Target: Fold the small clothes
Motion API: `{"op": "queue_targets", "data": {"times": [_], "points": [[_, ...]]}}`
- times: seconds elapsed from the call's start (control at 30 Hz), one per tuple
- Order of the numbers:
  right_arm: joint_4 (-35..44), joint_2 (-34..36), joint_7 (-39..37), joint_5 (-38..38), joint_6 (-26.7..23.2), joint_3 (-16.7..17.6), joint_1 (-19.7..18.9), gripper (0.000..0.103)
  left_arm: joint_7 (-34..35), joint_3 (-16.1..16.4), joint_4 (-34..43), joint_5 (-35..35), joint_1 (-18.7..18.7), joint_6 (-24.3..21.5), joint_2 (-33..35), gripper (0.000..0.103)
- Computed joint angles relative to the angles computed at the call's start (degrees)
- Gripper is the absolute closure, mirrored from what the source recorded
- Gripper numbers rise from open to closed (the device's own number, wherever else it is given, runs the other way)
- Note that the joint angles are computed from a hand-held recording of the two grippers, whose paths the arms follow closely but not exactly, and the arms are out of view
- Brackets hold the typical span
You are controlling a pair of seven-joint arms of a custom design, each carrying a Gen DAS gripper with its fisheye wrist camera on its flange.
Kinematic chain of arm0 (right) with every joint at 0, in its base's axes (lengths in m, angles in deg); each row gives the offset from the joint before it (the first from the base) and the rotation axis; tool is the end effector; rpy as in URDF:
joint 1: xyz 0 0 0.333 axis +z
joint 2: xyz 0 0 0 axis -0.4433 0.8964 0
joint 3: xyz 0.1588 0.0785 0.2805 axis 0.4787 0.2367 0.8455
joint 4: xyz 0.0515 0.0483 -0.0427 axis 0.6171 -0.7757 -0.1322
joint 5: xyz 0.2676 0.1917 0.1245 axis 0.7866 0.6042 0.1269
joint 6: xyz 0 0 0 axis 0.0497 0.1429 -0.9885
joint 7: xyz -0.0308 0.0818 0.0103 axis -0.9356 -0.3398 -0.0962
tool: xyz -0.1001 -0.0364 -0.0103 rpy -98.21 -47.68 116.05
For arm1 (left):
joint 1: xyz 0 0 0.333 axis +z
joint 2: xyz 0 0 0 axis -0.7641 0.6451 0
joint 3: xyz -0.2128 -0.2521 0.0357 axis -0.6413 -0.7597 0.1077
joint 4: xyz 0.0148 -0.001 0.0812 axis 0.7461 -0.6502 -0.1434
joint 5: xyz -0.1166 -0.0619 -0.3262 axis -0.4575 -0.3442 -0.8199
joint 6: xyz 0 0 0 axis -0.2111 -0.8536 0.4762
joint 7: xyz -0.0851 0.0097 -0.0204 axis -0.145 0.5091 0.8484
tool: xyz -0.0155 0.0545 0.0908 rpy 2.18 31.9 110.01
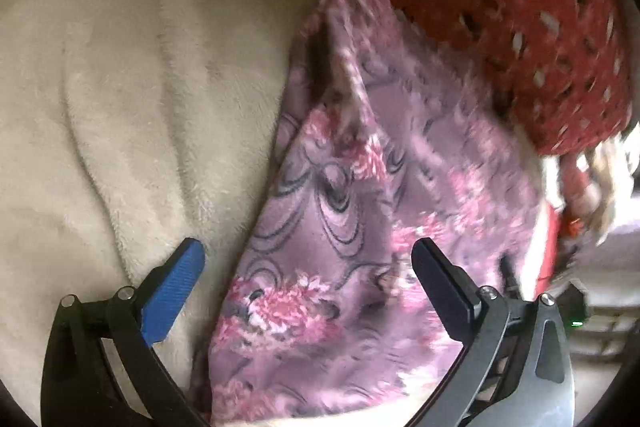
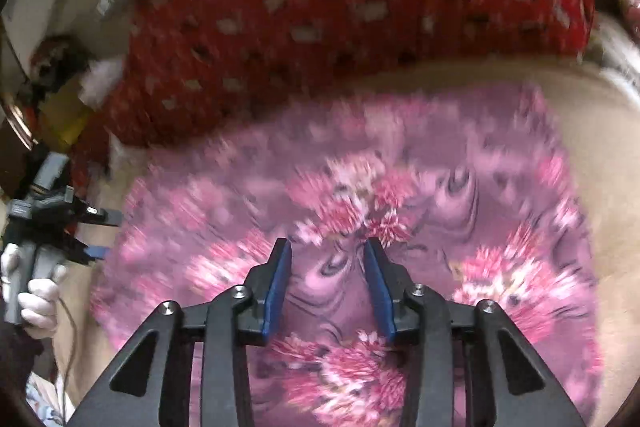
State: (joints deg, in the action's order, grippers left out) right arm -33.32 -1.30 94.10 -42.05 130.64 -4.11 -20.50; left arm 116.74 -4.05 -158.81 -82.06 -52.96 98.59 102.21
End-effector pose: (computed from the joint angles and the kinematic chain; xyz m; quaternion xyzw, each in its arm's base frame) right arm 0.6976 0.1565 0.4582 -0.7360 0.5372 -0.0277 0.4111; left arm 0.6266 -0.1584 0.4861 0.8307 -0.5163 0.2033 0.0450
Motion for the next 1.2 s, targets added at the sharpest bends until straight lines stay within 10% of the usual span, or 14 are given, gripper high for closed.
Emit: {"op": "queue_targets", "data": {"times": [0.33,0.47,0.6,0.8,0.97,1.2], "points": [[-3.43,-2.5,-1.92,0.7,5.62,0.73,0.94,0.064,2.42,-0.52,3.0,6.58,-3.0,-2.85,-0.12,0.031],[0.4,-1.3,-9.99,17.85,-8.78,8.44,-7.29,0.062,4.09,-1.11,-0.96,0.38,-1.19,0.98,-2.26,0.031],[2.85,1.55,-5.14,20.27,-13.59,6.11,-5.81,0.062,5.24,-1.18,-4.93,-5.24,0.15,2.91,-3.3,0.029],[2.3,4.36,-4.31,23.11,-12.28,4.06,-5.17,0.103,1.07,0.01,-0.79,3.39,-3.97,2.22,-0.78,0.023],[0.4,3.15,-7.7,24.48,-9.94,3.64,-4.29,0.103,0.29,-0.42,0.33,5.14,-4.35,1.65,-1.2,0.072],[0.98,3.25,-6.45,23.63,-10.32,2.76,-3.6,0.103,2.86,-2.45,-4.21,-4.5,-2.0,9.09,-5.77,0.081]]}}
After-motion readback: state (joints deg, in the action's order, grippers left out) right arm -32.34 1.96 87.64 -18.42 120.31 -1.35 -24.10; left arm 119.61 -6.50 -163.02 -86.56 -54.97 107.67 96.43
